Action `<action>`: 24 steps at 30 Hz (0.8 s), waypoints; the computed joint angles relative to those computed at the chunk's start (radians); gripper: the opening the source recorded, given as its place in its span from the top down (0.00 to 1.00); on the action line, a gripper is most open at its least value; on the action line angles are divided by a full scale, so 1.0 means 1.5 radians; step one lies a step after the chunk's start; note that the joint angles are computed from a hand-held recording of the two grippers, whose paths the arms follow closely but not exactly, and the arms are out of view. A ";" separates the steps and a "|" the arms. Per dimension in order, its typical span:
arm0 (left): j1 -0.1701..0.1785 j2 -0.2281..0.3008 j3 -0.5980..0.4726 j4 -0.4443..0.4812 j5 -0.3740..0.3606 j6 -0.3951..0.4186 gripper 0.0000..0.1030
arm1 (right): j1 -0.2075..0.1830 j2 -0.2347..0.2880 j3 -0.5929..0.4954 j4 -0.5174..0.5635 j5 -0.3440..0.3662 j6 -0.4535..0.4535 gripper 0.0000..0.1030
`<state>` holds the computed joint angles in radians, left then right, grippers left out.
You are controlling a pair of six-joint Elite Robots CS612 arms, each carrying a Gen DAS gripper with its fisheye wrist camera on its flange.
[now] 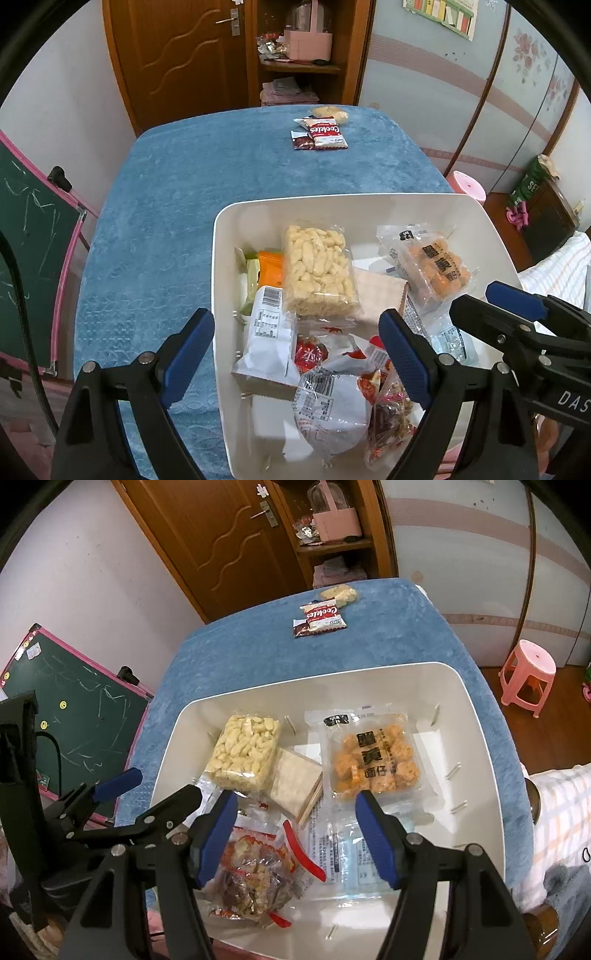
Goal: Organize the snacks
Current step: 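Move both tools back over the last snacks on the table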
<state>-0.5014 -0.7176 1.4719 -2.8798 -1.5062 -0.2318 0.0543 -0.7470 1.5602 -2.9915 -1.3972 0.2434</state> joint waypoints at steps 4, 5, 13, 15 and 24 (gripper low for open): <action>0.000 0.000 0.000 -0.001 0.000 0.000 0.13 | 0.000 0.001 -0.001 0.001 0.001 0.000 0.35; 0.000 0.000 0.001 -0.002 0.001 0.000 0.13 | 0.000 0.001 -0.001 0.001 0.001 0.001 0.35; 0.000 0.000 -0.001 -0.006 0.009 0.005 0.13 | 0.000 0.004 -0.005 0.003 -0.001 0.003 0.35; 0.001 0.000 -0.004 -0.010 0.018 0.008 0.13 | 0.001 0.006 -0.008 0.005 -0.004 0.003 0.35; 0.009 0.008 -0.046 -0.029 0.052 0.041 0.13 | 0.006 0.010 -0.046 0.010 -0.061 -0.053 0.35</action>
